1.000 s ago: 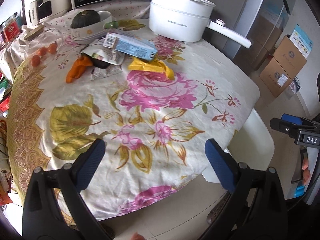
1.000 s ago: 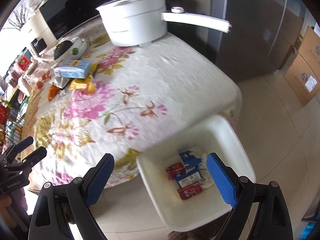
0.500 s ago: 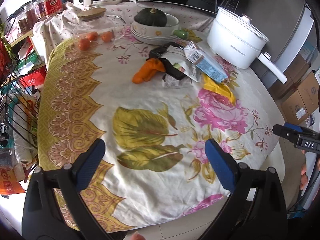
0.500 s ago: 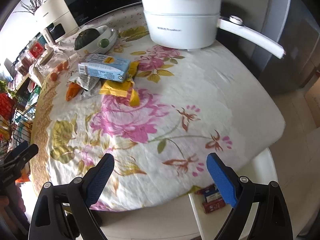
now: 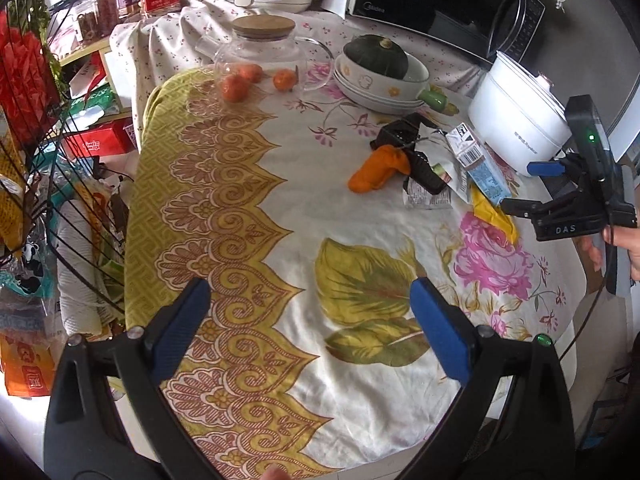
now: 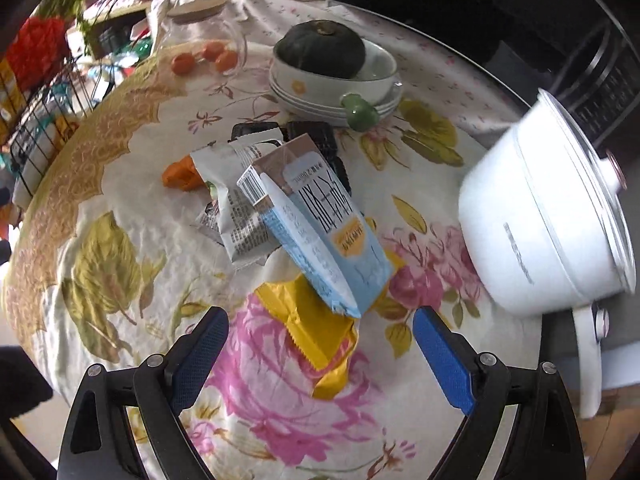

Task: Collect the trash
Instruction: 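Grasp the milk carton with the right tool while the left tool grasps the yellow snack packet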

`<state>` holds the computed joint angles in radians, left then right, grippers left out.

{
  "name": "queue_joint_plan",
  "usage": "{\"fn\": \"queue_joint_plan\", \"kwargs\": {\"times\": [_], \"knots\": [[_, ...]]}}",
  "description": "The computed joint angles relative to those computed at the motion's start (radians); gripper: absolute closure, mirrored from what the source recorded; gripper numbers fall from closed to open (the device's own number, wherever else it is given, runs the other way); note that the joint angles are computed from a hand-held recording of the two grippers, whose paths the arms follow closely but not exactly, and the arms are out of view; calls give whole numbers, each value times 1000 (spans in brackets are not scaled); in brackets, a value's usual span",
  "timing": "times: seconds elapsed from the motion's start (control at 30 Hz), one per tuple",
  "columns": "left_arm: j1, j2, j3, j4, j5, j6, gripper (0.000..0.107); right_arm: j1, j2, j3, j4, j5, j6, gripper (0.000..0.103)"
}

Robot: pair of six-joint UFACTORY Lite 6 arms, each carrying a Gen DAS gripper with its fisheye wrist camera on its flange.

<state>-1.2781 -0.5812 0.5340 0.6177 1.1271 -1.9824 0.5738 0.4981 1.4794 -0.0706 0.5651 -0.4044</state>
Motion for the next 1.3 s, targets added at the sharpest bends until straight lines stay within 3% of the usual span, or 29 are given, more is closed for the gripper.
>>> {"fn": "queue_joint_plan", "kwargs": {"times": [0.13,0.33,0.4,0.43,0.47,0.73,0.93,1.03,1.2,1.3], "knots": [[23,-15,-28,-12,-17,15,7,34,153,154,-159,-18,46,8],[78,3,-57,-43,-46,80,7,36,336,354,-119,35,-51,11],[86,-2,-64,-47,-53,83,7,35,355,376,-61,56,-76,33],[87,-1,-65,-46,-55,82,7,30,351,367,-39,53,-74,40],[84,3,-63,-44,-54,78,7,28,332,340,-31,33,-66,40],[41,74,-13,-11,-99,45,7,-20,-23,-6,55,-15,-31,41],[5,265,139,44,-179,66,7,-138,-388,-395,24,-20,151,41],[17,402,247,85,-235,82,7,-265,-557,-570,122,9,112,41],[156,641,472,22,-414,272,8,-439,-827,-791,214,93,-63,41],[227,825,685,-64,-401,464,8,-607,-935,-868,364,148,-308,41]]}}
